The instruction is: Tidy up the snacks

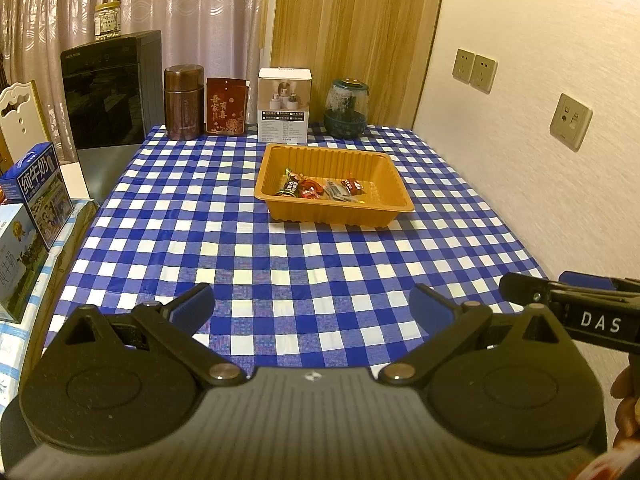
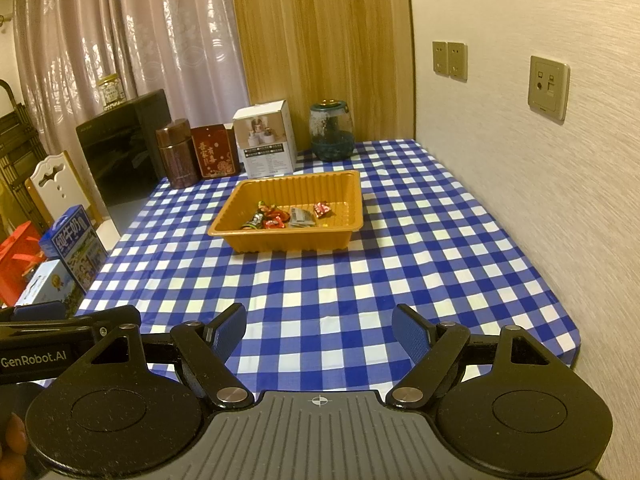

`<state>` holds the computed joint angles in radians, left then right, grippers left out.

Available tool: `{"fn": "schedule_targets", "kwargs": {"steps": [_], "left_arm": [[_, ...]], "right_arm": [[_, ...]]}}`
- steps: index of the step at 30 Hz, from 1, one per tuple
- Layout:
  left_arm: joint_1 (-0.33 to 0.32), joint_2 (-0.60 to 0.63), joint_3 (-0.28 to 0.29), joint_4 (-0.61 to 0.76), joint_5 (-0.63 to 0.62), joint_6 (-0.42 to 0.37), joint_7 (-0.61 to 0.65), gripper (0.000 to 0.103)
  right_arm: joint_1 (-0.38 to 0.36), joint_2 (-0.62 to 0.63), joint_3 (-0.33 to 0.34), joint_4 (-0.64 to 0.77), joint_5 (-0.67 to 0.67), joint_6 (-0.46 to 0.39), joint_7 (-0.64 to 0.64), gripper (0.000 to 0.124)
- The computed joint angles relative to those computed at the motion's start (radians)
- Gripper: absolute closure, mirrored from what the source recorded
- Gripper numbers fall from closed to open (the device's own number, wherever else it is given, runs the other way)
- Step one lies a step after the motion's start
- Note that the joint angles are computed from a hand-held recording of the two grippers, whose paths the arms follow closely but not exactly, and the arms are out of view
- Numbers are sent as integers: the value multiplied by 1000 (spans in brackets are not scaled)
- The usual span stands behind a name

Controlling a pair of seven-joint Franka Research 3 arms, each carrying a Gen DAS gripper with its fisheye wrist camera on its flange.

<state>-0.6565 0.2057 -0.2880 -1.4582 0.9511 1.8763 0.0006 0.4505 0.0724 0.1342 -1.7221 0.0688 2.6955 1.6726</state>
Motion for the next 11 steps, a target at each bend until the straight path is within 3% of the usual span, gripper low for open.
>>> {"fn": "schedule_targets", "kwargs": {"steps": [11], "left_arm": [[-9,9,3,12,16,-14,-13,0]], "right_arm": [[2,-3,1,-12,-2,5,0,44]]}}
